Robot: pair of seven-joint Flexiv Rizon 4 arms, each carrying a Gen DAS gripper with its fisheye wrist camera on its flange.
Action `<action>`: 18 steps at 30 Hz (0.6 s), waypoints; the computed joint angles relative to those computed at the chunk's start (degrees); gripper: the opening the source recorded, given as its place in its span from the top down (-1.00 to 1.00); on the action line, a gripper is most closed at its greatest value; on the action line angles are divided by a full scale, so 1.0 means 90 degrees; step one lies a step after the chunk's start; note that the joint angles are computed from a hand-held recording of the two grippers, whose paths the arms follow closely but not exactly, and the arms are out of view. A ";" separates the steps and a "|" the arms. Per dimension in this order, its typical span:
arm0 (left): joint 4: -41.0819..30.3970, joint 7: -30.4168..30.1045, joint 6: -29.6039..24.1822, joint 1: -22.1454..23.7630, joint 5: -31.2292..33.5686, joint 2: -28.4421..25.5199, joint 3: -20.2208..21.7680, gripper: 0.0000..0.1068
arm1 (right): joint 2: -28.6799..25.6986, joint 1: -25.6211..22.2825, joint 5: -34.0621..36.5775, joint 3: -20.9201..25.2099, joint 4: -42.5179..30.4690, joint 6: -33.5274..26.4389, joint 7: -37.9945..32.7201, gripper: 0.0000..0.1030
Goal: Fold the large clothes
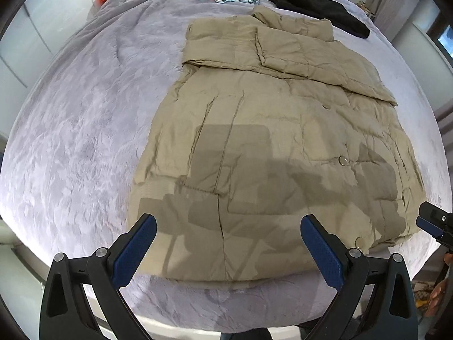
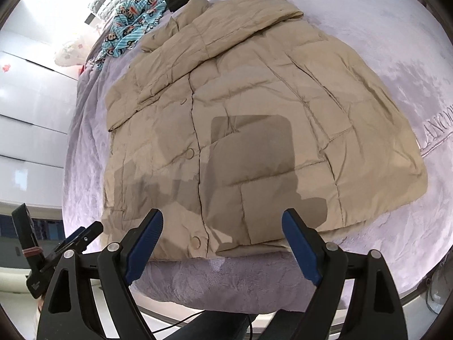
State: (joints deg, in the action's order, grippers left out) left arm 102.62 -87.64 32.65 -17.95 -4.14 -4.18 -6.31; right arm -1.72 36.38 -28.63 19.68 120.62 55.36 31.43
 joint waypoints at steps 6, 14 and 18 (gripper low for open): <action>0.0164 -0.0563 -0.0277 -0.0101 0.0016 0.0107 -0.0042 -0.91 | 0.0372 -0.0048 0.0564 0.0139 0.0257 -0.0145 -0.0399 -0.71; 0.0800 -0.0544 -0.0255 0.0000 -0.0795 0.0441 0.0085 -0.91 | 0.1026 -0.0377 0.0614 0.0415 0.1463 0.0888 0.1197 -0.71; 0.1326 -0.0064 -0.0127 0.0170 -0.1827 0.0662 0.0279 -0.91 | 0.1247 -0.0716 0.0099 0.0658 0.2295 0.1822 0.3039 -0.72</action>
